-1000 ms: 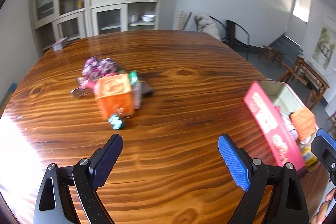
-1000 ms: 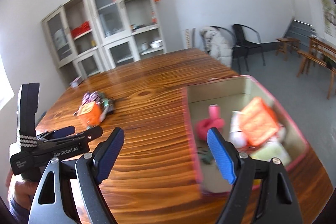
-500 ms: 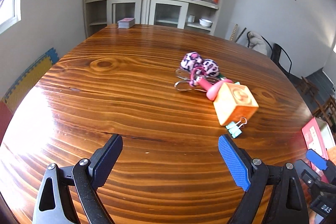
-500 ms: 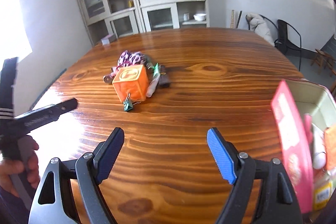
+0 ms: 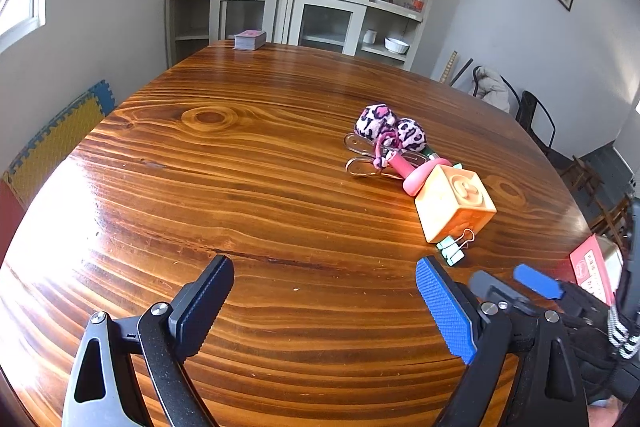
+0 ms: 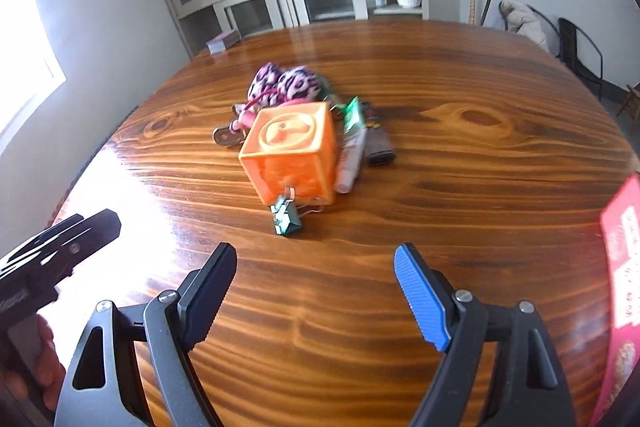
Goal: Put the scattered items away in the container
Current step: 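Move both tools back to the table and grasp a green binder clip with the right tool, then grasp the orange toy cube with the left tool while the right tool holds the green clip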
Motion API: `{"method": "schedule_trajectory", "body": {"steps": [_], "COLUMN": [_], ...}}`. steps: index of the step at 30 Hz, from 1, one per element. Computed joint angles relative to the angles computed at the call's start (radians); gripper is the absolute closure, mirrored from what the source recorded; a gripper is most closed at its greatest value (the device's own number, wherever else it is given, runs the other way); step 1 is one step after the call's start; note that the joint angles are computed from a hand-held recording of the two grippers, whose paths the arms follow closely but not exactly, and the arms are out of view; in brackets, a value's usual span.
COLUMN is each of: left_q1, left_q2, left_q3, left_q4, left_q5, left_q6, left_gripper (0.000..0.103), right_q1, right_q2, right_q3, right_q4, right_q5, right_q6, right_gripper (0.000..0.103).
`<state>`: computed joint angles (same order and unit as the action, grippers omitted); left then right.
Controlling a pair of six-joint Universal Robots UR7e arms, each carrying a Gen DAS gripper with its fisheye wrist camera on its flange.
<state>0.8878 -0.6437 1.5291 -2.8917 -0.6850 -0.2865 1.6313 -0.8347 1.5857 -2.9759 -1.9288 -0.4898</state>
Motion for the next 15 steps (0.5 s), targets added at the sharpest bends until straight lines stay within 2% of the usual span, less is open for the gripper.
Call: {"method": "schedule_trajectory", "body": {"steps": [2, 6, 9, 10, 11, 12, 13, 15], "left_q1": [0.004, 0.013, 0.015, 0.015, 0.016, 0.017, 0.017, 0.017], "left_q2": [-0.009, -0.023, -0.027, -0.027, -0.028, -0.028, -0.028, -0.025], "left_q3": [0.005, 0.012, 0.015, 0.016, 0.016, 0.016, 0.016, 0.014], "left_q4": [0.003, 0.004, 0.003, 0.002, 0.003, 0.006, 0.008, 0.014], "left_q5": [-0.012, -0.034, -0.033, -0.031, -0.030, -0.032, -0.032, -0.028], "left_q6": [-0.016, -0.050, -0.060, -0.063, -0.065, -0.065, -0.066, -0.067], "left_gripper": [0.009, 0.009, 0.009, 0.009, 0.009, 0.009, 0.009, 0.009], "right_q1": [0.006, 0.026, 0.034, 0.037, 0.037, 0.038, 0.038, 0.036], "right_q2": [0.025, 0.095, 0.140, 0.148, 0.152, 0.154, 0.155, 0.147], "right_q3": [-0.026, -0.085, -0.133, -0.143, -0.149, -0.151, -0.150, -0.138], "right_q4": [0.008, -0.031, -0.041, -0.048, -0.048, -0.050, -0.059, -0.077], "right_q5": [-0.008, -0.084, -0.133, -0.144, -0.148, -0.150, -0.159, -0.171], "right_q6": [0.001, -0.030, -0.048, -0.053, -0.058, -0.066, -0.076, -0.093], "right_gripper": [0.019, 0.020, 0.032, 0.040, 0.043, 0.050, 0.068, 0.082]}}
